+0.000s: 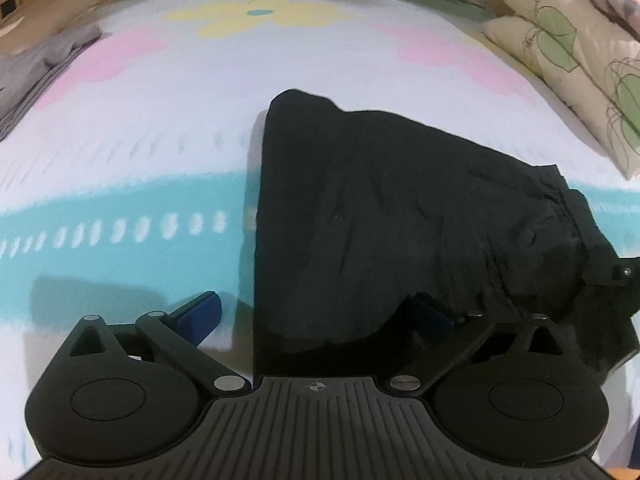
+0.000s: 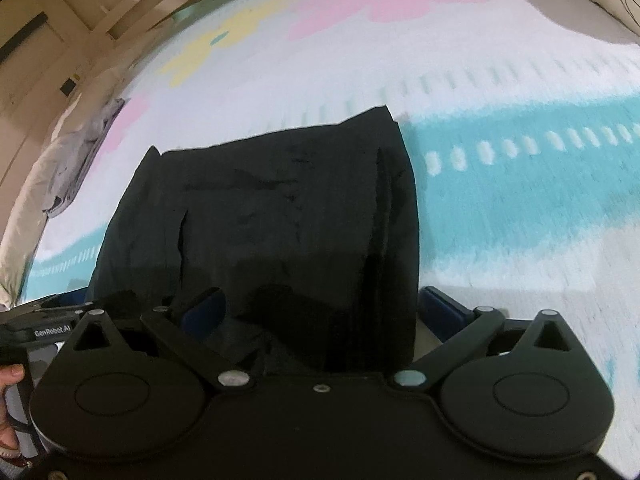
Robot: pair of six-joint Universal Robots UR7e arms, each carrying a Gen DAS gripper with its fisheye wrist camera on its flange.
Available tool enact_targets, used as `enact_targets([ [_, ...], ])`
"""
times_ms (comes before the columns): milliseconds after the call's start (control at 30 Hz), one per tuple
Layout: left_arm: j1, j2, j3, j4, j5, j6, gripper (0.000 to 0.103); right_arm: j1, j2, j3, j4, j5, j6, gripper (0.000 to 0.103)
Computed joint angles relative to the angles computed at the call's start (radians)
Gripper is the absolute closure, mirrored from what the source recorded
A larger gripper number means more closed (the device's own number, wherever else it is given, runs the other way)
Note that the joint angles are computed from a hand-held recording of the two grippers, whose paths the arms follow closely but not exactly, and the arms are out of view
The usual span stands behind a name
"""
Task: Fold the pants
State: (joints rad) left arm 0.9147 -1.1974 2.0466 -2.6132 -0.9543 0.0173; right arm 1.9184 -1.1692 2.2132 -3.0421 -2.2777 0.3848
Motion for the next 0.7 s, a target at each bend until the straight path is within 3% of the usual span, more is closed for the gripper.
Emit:
enact_targets([
  [400,0.019,0.024,-0.018,-0.044,-0.044,0.07,0.001,0.021,0.076,0.014,-0.187,-0.072,-0.112,0.0],
  [533,0.031,0.01,-0.001,-0.076,-0.077,0.109,0.001,0.018,0.062,-0.012,-0.088,-0.063,-0.112,0.0],
  [700,0.038,0.001,-0.017,-0.029,-0.1,0.131,0.001,0.005,0.021,-0.057,0.105,-0.022,-0.072,0.0],
])
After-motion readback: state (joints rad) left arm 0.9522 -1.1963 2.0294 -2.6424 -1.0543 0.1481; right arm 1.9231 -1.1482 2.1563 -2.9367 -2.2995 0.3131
